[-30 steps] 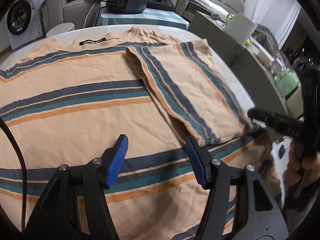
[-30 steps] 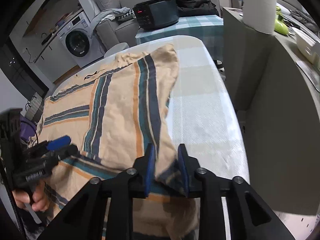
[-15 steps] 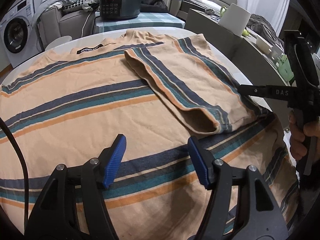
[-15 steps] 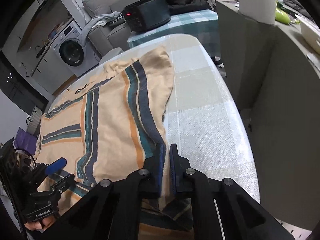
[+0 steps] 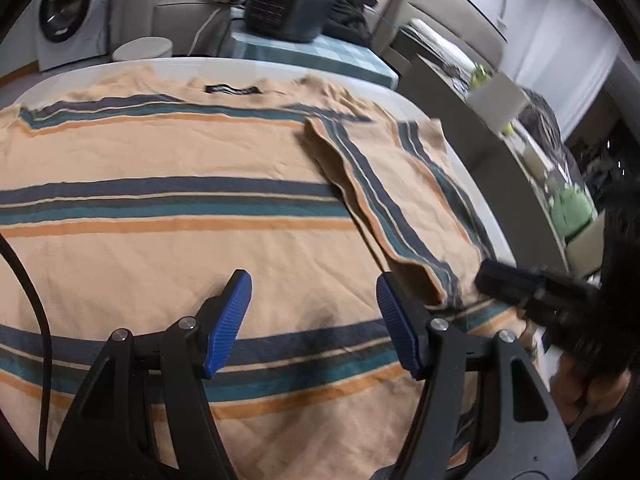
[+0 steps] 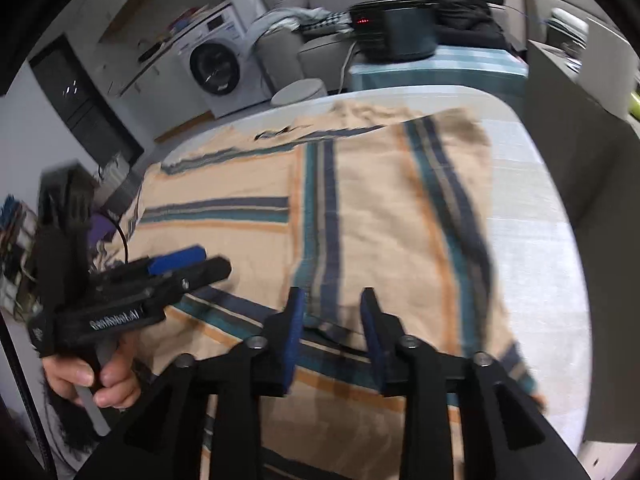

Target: Fold small clothes

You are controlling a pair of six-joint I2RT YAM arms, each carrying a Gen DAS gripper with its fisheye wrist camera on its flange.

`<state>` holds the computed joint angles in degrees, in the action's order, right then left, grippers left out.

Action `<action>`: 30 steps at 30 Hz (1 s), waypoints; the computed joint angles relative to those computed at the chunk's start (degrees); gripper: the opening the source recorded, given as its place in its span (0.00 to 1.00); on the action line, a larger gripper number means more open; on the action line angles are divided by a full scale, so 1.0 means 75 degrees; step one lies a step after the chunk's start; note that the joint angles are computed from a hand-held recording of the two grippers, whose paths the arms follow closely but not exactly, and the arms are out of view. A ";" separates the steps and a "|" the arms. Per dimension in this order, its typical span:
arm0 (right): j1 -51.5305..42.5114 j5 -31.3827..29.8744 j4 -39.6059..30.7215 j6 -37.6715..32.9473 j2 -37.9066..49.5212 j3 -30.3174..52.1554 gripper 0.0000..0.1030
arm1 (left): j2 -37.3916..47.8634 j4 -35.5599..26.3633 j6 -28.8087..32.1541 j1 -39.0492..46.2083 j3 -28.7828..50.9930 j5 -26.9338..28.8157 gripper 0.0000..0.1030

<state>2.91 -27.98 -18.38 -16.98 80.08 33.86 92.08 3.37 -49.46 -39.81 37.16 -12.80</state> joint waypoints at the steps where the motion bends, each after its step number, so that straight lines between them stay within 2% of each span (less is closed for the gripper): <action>1: 0.0282 0.0122 0.0172 0.0174 0.0074 -0.0033 0.35 | -0.0050 0.0034 -0.0018 0.0066 -0.0065 0.0021 0.60; 5: 0.1056 0.0545 0.0707 0.0641 0.0477 -0.0134 0.35 | -0.0079 0.0042 -0.0078 0.0383 -0.0256 0.0049 0.60; 6: 0.1299 0.0897 0.0881 0.0786 0.0646 -0.0169 0.35 | -0.0099 0.0149 -0.0090 0.0475 -0.0349 0.0154 0.60; 8: 0.1575 0.1298 0.1398 0.1070 0.0622 -0.0385 0.25 | -0.0166 0.0281 -0.0083 0.0578 -0.0460 0.0235 0.60; 9: 0.1734 0.1567 0.1440 0.1160 0.0642 -0.0385 0.12 | -0.0196 0.0317 -0.0071 0.0630 -0.0509 0.0282 0.60; 10: 0.1832 0.1638 0.1462 0.1272 0.0720 -0.0342 0.07 | -0.0210 0.0368 -0.0083 0.0661 -0.0549 0.0300 0.60; 14: 0.2005 0.1657 0.1528 0.1498 0.0689 -0.0381 0.06 | -0.0205 0.0409 -0.0079 0.0681 -0.0571 0.0299 0.60; 17: 0.1726 0.1352 0.1588 0.1305 0.0746 -0.0492 0.09 | -0.0170 0.0409 -0.0059 0.0673 -0.0548 0.0253 0.60; 19: 0.1440 0.0898 0.1165 0.1170 0.0505 -0.0491 0.19 | -0.0145 0.0368 -0.0084 0.0694 -0.0497 0.0258 0.60; 20: 0.1233 0.0638 0.0882 0.1049 0.0432 -0.0428 0.20 | -0.0135 0.0336 -0.0158 0.0656 -0.0465 0.0223 0.60; 22: 0.0912 0.0263 0.0668 0.0923 0.0133 -0.0523 0.20 | -0.0111 0.0393 -0.0265 0.0639 -0.0429 0.0260 0.60; 26: 0.0323 0.0180 0.0343 0.0635 -0.0449 -0.0728 0.21 | 0.0132 0.0308 -0.0173 0.0711 -0.0009 0.0345 0.60; 29: -0.0472 -0.0083 -0.0052 0.0172 -0.0800 -0.0810 0.31 | 0.0638 0.0221 0.0145 0.0989 0.0680 0.0583 0.61; 30: -0.0802 -0.0189 -0.0156 -0.0013 -0.0925 -0.0860 0.37 | 0.0933 0.0151 0.0309 0.1146 0.1038 0.0731 0.61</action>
